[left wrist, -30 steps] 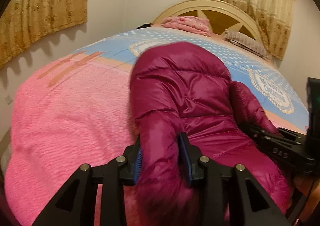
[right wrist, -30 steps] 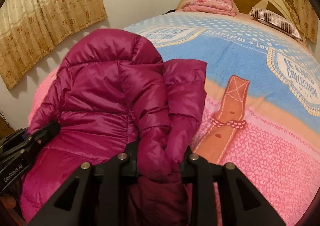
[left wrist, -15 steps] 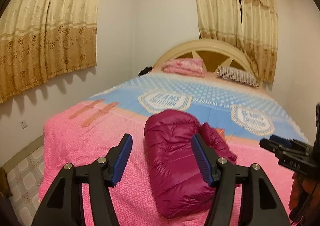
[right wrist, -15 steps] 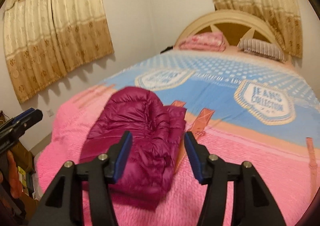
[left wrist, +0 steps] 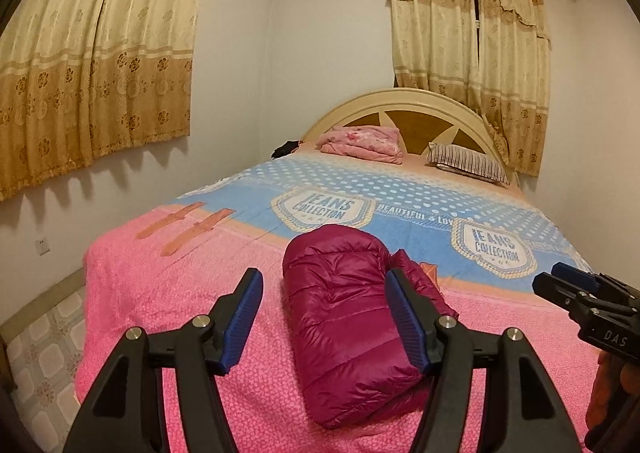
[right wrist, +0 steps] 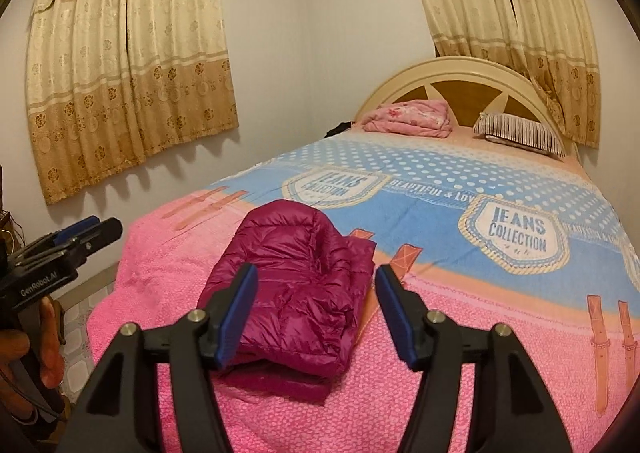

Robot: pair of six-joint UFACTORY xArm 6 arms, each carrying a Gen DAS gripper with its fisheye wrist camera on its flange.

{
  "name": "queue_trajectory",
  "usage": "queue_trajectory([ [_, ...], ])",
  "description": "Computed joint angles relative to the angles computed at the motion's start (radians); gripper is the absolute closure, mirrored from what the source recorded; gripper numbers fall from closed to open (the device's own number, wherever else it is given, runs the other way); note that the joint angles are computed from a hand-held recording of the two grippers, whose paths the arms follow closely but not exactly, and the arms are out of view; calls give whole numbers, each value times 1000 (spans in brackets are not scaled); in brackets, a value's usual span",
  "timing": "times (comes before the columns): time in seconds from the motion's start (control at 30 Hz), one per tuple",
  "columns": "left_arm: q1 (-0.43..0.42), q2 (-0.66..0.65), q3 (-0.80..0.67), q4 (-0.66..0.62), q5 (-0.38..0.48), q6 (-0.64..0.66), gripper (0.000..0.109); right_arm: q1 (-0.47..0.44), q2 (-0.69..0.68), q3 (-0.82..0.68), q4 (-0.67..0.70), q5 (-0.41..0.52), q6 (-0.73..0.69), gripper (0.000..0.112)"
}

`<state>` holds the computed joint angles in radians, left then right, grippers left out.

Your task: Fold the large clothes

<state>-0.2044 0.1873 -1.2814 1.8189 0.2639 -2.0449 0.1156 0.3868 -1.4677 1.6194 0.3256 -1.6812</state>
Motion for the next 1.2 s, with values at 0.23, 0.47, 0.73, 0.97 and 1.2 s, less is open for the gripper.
queue_trajectory([
  [0.23,0,0,1,14,1,-7,44,4,-8,8,12,7,-14,48],
  [0.47,-5,1,6,13,5,2,44,0,-18,25,23,20,-27,48],
  [0.73,-4,-4,12,8,6,5,44,-3,-26,38,26,28,-26,47],
  [0.97,-4,-6,14,8,6,7,44,-1,-35,50,40,31,-41,47],
  [1.2,0,-5,13,-7,2,26,44,0,-36,51,41,32,-41,47],
])
